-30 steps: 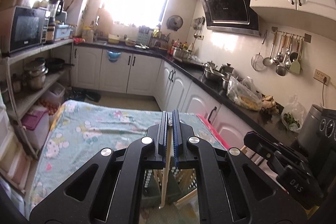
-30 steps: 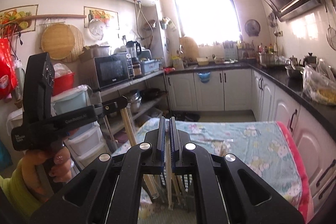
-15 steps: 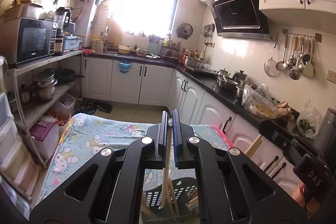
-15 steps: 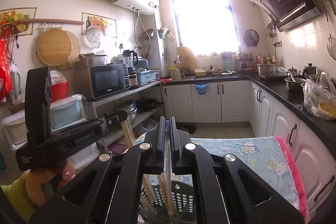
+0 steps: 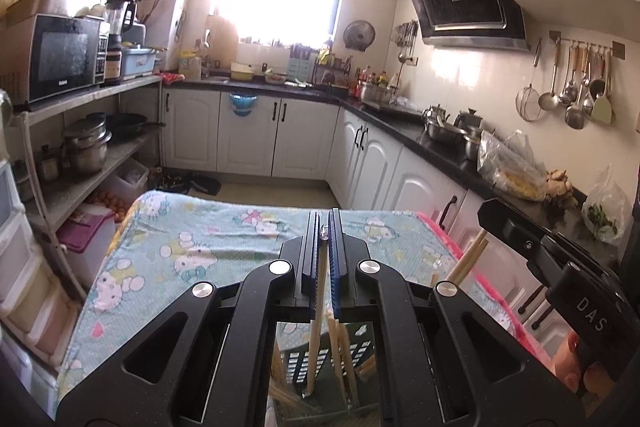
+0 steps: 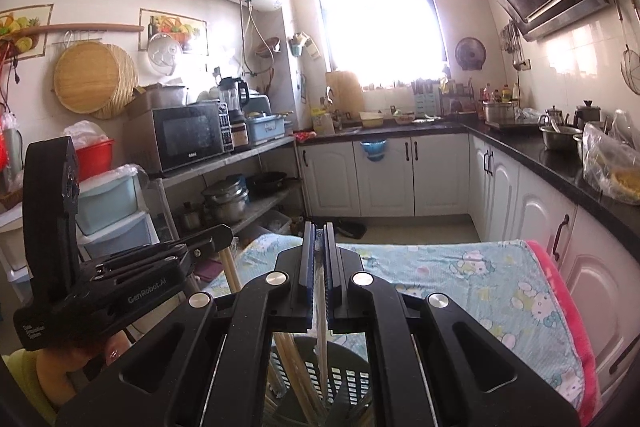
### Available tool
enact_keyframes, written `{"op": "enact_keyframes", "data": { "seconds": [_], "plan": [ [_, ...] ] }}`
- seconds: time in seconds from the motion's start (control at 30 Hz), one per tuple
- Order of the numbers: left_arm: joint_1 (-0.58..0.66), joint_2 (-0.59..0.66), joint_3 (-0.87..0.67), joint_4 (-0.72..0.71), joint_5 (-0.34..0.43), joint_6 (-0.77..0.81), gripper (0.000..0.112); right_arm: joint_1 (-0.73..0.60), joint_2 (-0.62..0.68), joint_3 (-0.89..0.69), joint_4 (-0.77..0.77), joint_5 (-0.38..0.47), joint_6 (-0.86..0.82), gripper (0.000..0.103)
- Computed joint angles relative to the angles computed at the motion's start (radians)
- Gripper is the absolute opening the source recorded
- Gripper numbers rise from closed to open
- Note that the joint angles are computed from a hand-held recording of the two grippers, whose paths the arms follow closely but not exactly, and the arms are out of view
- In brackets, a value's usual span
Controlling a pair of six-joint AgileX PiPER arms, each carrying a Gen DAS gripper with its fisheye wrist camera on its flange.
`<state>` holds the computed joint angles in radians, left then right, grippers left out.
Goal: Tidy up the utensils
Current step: 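Lower the chopsticks into the green holder with both grippers, then open both grippers and withdraw them from the holder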
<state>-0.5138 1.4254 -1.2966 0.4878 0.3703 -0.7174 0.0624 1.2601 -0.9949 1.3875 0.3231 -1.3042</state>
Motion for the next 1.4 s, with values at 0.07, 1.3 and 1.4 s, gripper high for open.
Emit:
{"op": "enact_keyframes", "data": {
  "seconds": [0.07,1.3,1.4],
  "plan": [
    [0.001,0.006,0.017,0.009,-0.011,-0.012,0.002,0.006,0.010,0.009,0.014,-0.006,-0.016,0.004],
    [-0.025,-0.186,0.287,-0.103,0.034,0.034,0.040,-0.077,-0.123,0.266,-0.128,0.051,0.140,0.038],
    [-0.042,-0.219,0.323,-0.083,0.042,0.001,0.047,-0.083,-0.160,0.303,-0.148,0.055,0.155,0.043]
  ]
}}
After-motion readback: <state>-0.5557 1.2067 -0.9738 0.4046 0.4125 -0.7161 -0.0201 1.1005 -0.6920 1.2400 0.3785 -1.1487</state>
